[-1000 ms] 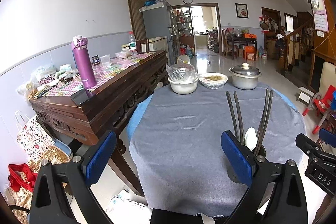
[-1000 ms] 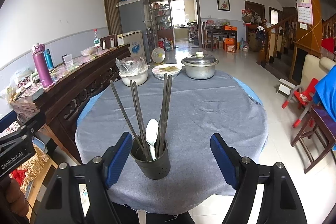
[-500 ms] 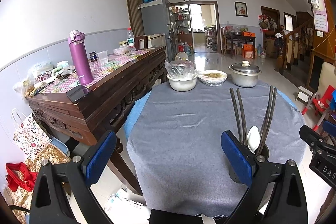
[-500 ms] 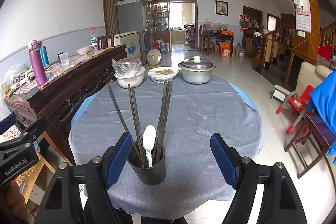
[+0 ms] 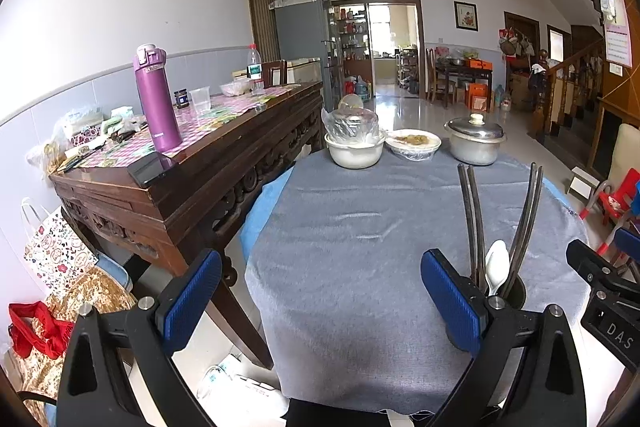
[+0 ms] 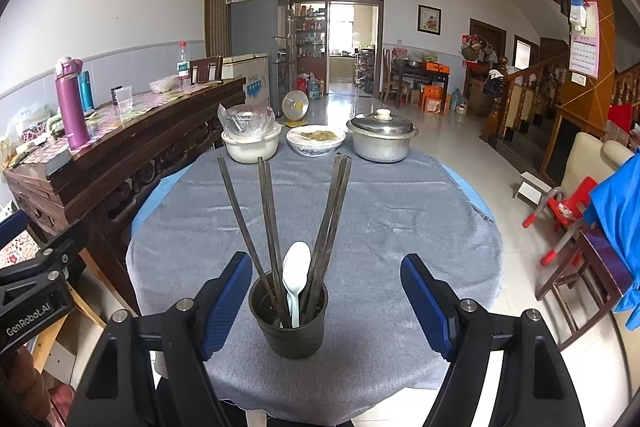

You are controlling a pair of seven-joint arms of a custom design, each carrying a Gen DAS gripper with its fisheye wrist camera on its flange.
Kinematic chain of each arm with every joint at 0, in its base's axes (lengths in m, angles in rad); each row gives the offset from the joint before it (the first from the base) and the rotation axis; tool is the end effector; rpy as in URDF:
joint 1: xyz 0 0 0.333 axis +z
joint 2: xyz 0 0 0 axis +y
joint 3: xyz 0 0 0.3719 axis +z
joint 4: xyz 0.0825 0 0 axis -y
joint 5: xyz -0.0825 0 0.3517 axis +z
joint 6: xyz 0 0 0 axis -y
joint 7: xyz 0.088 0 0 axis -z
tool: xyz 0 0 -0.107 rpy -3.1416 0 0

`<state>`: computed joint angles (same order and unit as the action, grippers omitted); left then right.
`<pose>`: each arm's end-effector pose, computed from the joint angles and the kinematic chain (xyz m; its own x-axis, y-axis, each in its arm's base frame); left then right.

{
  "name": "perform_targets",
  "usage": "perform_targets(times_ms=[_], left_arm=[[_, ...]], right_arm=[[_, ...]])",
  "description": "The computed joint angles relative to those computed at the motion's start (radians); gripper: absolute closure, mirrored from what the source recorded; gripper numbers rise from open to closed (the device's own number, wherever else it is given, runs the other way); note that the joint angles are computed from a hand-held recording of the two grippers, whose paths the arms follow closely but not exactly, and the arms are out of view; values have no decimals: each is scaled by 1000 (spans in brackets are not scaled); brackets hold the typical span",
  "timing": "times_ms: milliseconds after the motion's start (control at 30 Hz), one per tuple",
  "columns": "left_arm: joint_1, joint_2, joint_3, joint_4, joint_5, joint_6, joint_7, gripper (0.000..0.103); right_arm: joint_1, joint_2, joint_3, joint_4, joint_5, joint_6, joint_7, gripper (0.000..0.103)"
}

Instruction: Organize utensils

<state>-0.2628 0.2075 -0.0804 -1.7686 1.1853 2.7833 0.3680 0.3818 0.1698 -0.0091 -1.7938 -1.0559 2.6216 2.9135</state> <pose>0.5905 -0.2497 0.5820 -0.0355 -0.9924 -0.1176 -0.4947 0.1197 -0.8608 0.5803 0.2491 0.5855 -0.1861 -0.9824 -0.0162 -0.5454 0.1170 -0.8300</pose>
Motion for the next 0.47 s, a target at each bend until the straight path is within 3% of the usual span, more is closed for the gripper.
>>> perform_targets(times_ms=[367,467], left_arm=[[-7,62,10,59,-90,-5,86,4],[0,109,6,105,-192,-14,166,4]], right_arm=[[-3,47,-27,29,51,33,-34,23],[-9,48,-49,13,34,50,22,23]])
